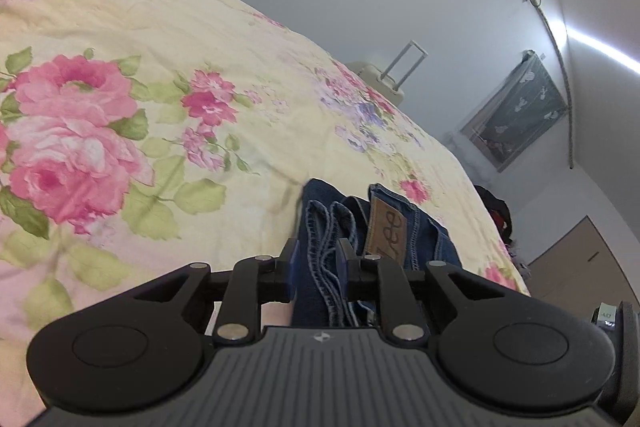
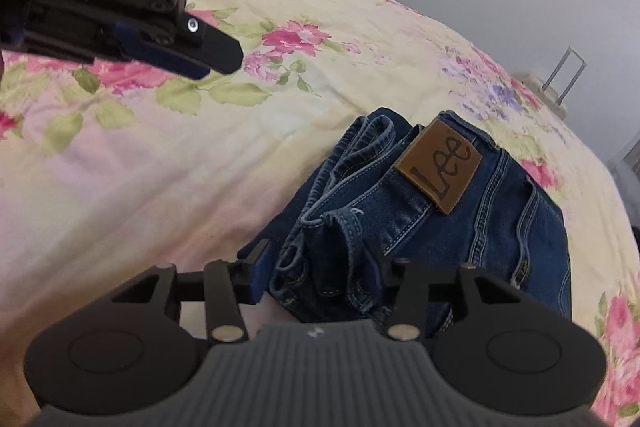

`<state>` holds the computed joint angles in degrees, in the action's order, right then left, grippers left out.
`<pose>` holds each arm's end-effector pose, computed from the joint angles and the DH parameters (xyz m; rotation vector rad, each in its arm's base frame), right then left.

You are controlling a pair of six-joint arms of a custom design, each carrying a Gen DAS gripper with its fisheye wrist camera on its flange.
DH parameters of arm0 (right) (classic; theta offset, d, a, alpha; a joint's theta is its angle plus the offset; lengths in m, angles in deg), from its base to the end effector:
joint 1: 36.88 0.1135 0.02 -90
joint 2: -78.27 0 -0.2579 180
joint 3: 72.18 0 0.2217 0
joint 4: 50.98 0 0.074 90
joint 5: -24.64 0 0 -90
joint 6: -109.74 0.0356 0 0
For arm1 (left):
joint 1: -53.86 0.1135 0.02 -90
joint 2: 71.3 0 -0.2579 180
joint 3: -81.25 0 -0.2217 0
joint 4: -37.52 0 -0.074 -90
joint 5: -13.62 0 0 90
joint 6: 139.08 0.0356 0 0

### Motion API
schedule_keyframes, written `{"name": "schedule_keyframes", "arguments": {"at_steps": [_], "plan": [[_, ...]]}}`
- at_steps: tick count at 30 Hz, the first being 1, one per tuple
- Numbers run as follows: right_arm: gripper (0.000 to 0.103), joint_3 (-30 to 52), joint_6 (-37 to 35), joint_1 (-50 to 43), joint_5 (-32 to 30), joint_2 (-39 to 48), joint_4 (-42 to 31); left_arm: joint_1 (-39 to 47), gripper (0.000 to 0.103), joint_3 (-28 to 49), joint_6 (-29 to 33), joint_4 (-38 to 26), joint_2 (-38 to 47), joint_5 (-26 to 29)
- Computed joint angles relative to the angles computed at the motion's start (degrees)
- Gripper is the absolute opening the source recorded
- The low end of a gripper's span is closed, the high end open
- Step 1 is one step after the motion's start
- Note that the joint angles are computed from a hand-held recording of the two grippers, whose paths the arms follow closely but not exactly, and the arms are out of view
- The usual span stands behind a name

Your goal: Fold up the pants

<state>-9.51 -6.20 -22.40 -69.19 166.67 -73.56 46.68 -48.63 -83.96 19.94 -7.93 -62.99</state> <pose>0.2757 0.0737 0.1933 -0.8618 2.2522 -0.0114 0.2108 -0.0349 0.2376 -0.3779 2.1352 -0.6778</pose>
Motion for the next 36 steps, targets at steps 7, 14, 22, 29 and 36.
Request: {"name": "schedule_keyframes", "arguments": {"at_steps": [7,14,22,29,36], "plan": [[0.054,3.9,4.8,-17.9,-23.1,-6.6,-13.2,-6.7,0.044,2.3,-0.2,4.6,7.5,-1.0],[0.054,5.1,5.4,-35.8,-26.1,-4.0,-5.5,-12.8,0.046,10.7,5.1,6.5,20.5,-6.3],[0.054,10.1,9.5,-45.9,-32.6,10.5,4.6,-10.2,0.043,15.1,4.7,11.9,33.4,-1.2],[0.054,9.9,13.1,-46.9,-36.7,17.7,11.4,-12.5,0.056,17.4,10.9,3.7,29.0,-7.9],[0.054,14.0,14.4,-47.2,-38.5,21.7,8.9,-11.8,0.061,18.0,9.6,1.7,30.9,-8.0]]}}
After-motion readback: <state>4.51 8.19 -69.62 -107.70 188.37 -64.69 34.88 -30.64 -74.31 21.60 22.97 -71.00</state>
